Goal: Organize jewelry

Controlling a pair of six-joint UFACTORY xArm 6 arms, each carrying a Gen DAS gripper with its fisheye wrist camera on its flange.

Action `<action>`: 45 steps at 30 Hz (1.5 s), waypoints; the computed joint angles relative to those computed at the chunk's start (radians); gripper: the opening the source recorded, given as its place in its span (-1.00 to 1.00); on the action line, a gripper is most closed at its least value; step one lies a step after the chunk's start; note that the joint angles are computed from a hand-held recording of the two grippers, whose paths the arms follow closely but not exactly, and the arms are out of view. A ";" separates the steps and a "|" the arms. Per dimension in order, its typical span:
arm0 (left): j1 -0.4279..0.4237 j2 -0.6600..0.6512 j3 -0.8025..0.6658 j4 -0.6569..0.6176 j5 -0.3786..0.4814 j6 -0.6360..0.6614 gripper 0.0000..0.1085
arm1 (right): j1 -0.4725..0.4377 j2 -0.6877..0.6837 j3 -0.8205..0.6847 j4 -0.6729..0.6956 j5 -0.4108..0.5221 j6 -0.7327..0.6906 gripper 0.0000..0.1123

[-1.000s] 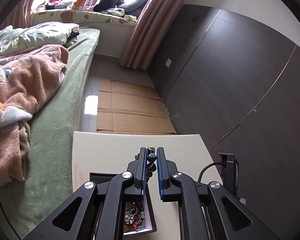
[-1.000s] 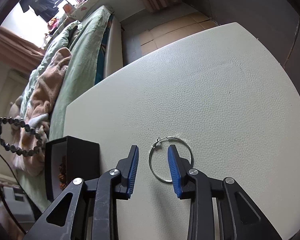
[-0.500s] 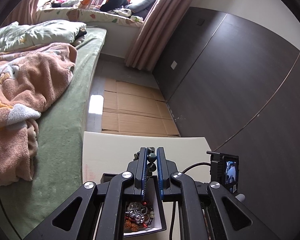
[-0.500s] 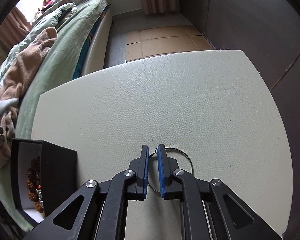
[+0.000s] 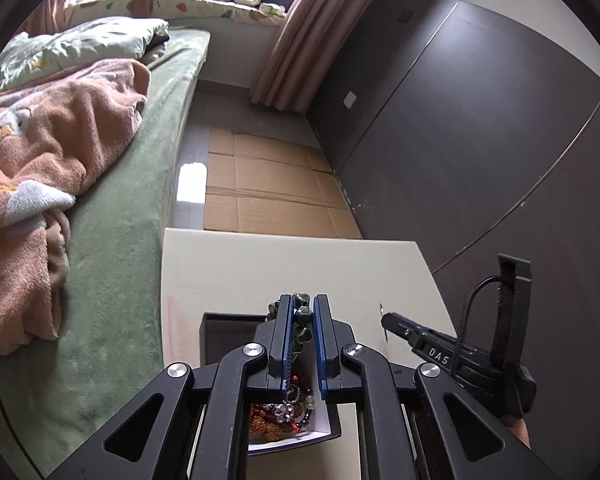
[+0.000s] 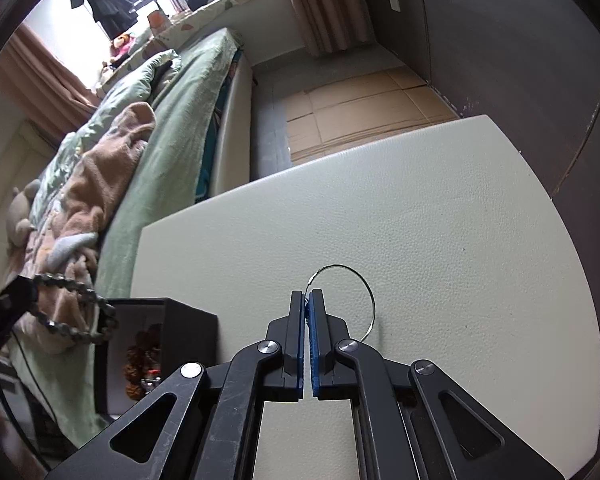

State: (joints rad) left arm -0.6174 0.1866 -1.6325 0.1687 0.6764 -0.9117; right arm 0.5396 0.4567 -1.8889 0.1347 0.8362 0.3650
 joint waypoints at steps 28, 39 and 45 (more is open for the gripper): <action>0.069 -0.201 0.223 0.126 0.010 -0.195 0.46 | 0.151 0.009 -0.058 0.378 -0.183 -0.374 -0.94; 0.035 -0.167 0.175 0.117 0.034 -0.146 0.72 | 0.098 -0.083 0.074 0.317 -0.168 -0.252 -0.15; -0.028 -0.130 0.119 0.174 0.099 -0.139 0.73 | 0.072 -0.192 0.207 0.233 -0.191 -0.177 0.07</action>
